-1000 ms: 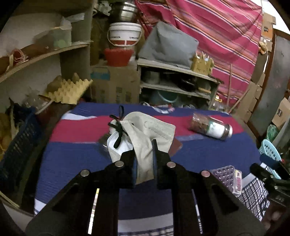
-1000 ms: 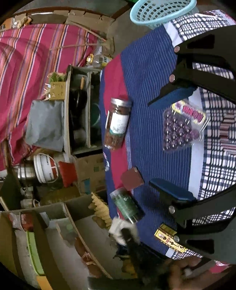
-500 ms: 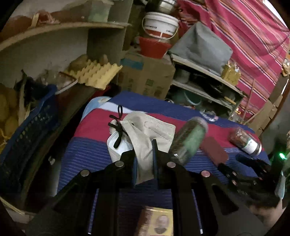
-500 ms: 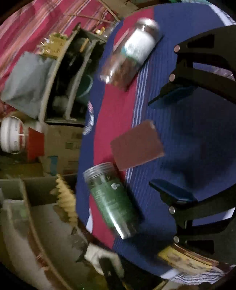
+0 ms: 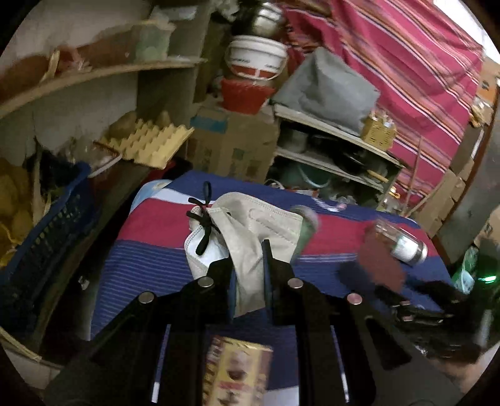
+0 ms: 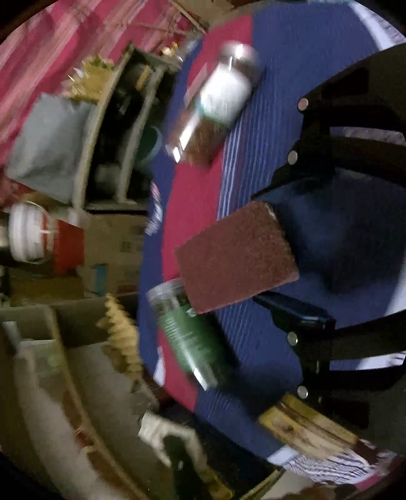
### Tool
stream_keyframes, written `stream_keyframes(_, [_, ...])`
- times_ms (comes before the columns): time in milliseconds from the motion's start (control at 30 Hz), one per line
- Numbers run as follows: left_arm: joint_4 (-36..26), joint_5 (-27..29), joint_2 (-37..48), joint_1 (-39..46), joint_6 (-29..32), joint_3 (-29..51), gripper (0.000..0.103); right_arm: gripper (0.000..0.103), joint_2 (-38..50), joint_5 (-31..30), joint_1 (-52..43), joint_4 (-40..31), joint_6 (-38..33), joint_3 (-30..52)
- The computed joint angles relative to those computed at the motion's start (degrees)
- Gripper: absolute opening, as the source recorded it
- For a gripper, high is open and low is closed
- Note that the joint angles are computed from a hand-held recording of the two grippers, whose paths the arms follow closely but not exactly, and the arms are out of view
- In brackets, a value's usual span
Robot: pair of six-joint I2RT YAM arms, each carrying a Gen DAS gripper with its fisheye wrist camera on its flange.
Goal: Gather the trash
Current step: 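Carry white cloth and brown pad to the blue basket and release both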
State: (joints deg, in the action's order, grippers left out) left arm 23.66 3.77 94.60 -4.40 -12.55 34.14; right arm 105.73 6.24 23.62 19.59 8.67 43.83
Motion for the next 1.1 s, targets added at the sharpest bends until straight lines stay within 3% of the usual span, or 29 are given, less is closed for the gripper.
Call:
stream_keyframes(167, [1.22,-4.6,-1.6,-9.86,-0.94,-2.26,0.012,0.057,-19.94,-1.41,-4.47,0.09,0.21,-15.17])
stream_keyframes(300, [1.5,-7.54,-0.92,-18.51,-2.68,-2.68,0.012,0.057,-31.16,-1.61,-10.04,0.97,-0.03,-23.82])
stream_keyframes(433, [-0.22,-12.82,-0.11,-27.61,-2.35,-1.04,0.012,0.057,-38.6,-3.8,-19.33,-2.34,-5.53,-25.75])
stream_keyframes(533, [-2.69,-15.74,2.1,-33.01,-4.63,3.39,0.012,0.057,-38.39,-7.48,-27.99,-2.02,-8.2,-25.54])
stream_keyframes(733, [-9.49,-20.63,13.05,-44.8,-6.18,23.15,0.012,0.057,-39.04,-17.8,-53.02,-0.93,-16.97,-24.48])
stream_keyframes(833, [-13.5,-22.02,21.72,-49.84,-5.73,36.53,0.013,0.058,-31.65,-18.57,-64.22,2.43,-20.77,-21.76])
stream_keyframes(933, [-19.03,-20.47,32.74,-53.7,-6.04,53.14,0.013,0.058,-18.95,-22.05,-74.48,5.48,-22.67,-16.06])
stream_keyframes(1100, [-31.17,-17.77,51.32,-57.77,-4.39,82.43,0.013,0.058,-8.97,-26.71,-83.0,3.73,-20.4,-8.6])
